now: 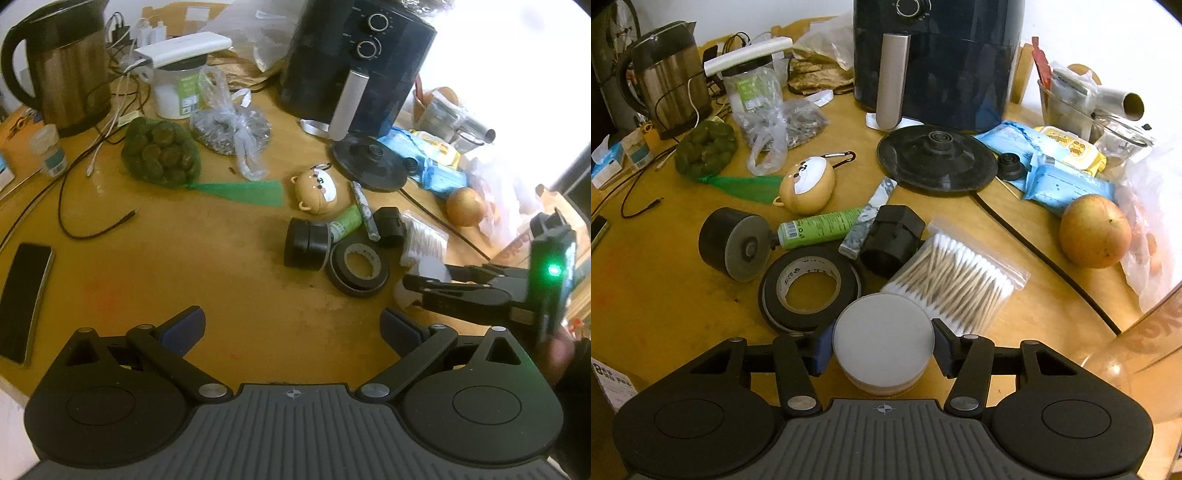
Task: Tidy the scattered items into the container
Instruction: 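Lift the white jar off the table with the right gripper, then grasp the black double tape roll with the left gripper while the right gripper holds the jar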
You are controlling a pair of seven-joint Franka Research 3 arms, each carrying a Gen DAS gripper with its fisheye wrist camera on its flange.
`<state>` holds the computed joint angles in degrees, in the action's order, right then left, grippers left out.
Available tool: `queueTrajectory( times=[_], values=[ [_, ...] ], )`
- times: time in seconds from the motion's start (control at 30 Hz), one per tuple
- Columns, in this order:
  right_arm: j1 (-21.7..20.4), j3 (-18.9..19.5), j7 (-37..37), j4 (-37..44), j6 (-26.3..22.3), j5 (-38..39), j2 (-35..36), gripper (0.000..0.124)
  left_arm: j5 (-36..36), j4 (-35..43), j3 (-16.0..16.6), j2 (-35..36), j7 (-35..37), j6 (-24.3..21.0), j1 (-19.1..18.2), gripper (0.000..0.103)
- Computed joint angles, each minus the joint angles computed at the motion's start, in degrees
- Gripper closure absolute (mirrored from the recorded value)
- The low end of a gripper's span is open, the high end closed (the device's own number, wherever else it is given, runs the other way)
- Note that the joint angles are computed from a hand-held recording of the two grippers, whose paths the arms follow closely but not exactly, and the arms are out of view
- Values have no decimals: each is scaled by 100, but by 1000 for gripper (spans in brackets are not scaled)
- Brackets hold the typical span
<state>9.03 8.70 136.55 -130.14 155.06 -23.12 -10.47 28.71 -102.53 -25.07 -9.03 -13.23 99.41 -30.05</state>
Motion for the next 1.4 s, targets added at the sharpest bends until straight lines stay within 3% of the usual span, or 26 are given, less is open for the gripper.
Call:
queueTrajectory(
  times=[0.37,0.57,1.0,1.17,1.4],
  values=[
    [-242,305,373,-472,116,163,-1075,67,10,-466,173,-346,1263,1090,239,0],
    [-534,720,628,-833,-228,298,-1862,67,39,-583,206,-424,1809,1486,345,0],
    [-778,1248,1292,-1415,-1138,640,-3260,67,-11,-918,277,-559,2427,2030,586,0],
    [-915,1283,1597,-1534,-1177,690,-3520,67,48,-888,314,-456,2634,2204,685,0],
    [-943,1228,1477,-1507,-1184,705,-3519,67,64,-924,393,-361,2648,2373,813,0]
  ],
)
